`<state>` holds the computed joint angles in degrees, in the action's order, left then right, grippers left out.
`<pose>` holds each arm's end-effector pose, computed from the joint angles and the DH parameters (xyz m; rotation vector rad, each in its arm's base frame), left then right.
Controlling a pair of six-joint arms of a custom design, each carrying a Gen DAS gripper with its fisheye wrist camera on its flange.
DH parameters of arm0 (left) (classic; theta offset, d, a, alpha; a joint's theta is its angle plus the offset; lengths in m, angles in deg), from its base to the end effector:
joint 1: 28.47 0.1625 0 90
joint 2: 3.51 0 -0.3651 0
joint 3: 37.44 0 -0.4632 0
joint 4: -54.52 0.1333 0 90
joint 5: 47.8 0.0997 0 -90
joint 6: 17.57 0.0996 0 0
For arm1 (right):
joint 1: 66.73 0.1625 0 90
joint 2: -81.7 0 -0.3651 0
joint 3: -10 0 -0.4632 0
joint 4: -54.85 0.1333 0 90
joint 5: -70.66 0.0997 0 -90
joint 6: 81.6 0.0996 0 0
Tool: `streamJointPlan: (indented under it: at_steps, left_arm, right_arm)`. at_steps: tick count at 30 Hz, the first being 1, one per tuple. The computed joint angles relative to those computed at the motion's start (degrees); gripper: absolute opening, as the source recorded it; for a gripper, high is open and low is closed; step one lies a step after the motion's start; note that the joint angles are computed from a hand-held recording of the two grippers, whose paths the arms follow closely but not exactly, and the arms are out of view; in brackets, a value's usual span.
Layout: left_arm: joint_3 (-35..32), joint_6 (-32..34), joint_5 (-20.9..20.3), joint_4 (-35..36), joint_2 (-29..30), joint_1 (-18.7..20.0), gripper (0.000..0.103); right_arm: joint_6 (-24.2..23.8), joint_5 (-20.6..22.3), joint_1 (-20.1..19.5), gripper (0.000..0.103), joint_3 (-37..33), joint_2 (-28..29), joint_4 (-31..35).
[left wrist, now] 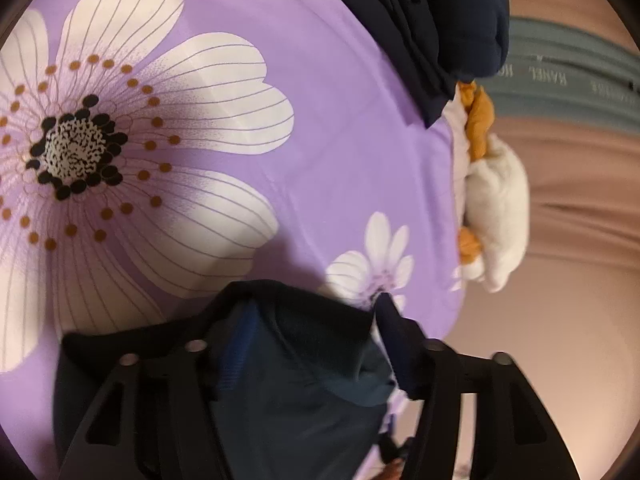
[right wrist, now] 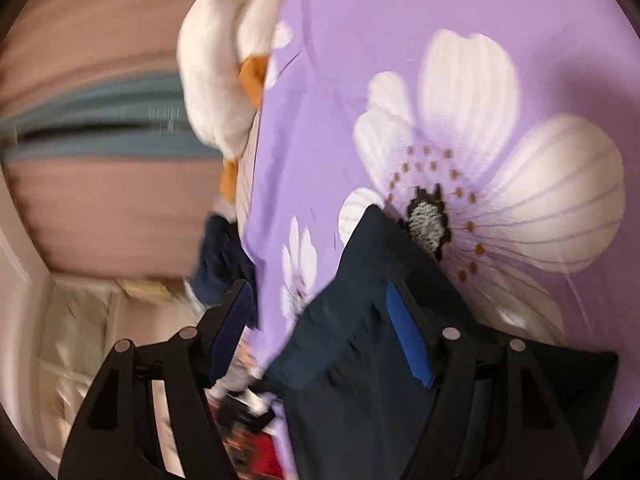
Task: Fold large clothes
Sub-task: 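Open both grippers to release the hem on the folded jacket, then lift both open grippers up and back away from the folded jacket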
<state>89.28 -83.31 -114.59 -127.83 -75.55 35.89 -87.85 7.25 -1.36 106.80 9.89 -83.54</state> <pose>-0.0674 -0.5392 0.1203 1.1243 -2.5185 1.0599 -0.1136 -0.6747 0.2715 0.3026 2.7022 -0.7130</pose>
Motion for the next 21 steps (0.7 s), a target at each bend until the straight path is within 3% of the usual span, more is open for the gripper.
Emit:
streamJointPlan:
  at_steps: [2, 6, 11, 15, 21]
  left_arm:
    - [0.82, 0.28, 1.72, -1.69, -0.82, -0.72, 0.066]
    - [1.33, 2.07, 7.39, 2.69, -3.9, -2.92, 0.066]
    - [-0.47, 7.54, 14.31, 14.94, -4.33, -7.18, 0.066]
    - [-2.15, 13.44, 14.74, 21.35, -1.63, -9.69, 0.066]
    - [-5.32, 21.47, 12.19, 23.57, 4.48, -11.95, 0.066]
  right_arm:
    - [-5.45, -2.99, 1.7, 0.071, -0.05, -0.41, 1.61]
    - [-14.76, -8.07, 5.02, 0.071, -0.1, -0.54, 3.34]
    - [-26.63, -15.94, 9.5, 0.071, 1.07, 0.23, 2.44]
    - [-36.61, -21.72, 13.15, 0.071, 1.85, 2.51, -1.58]
    - [-49.59, -27.11, 16.96, 0.071, 0.44, 8.29, -5.69]
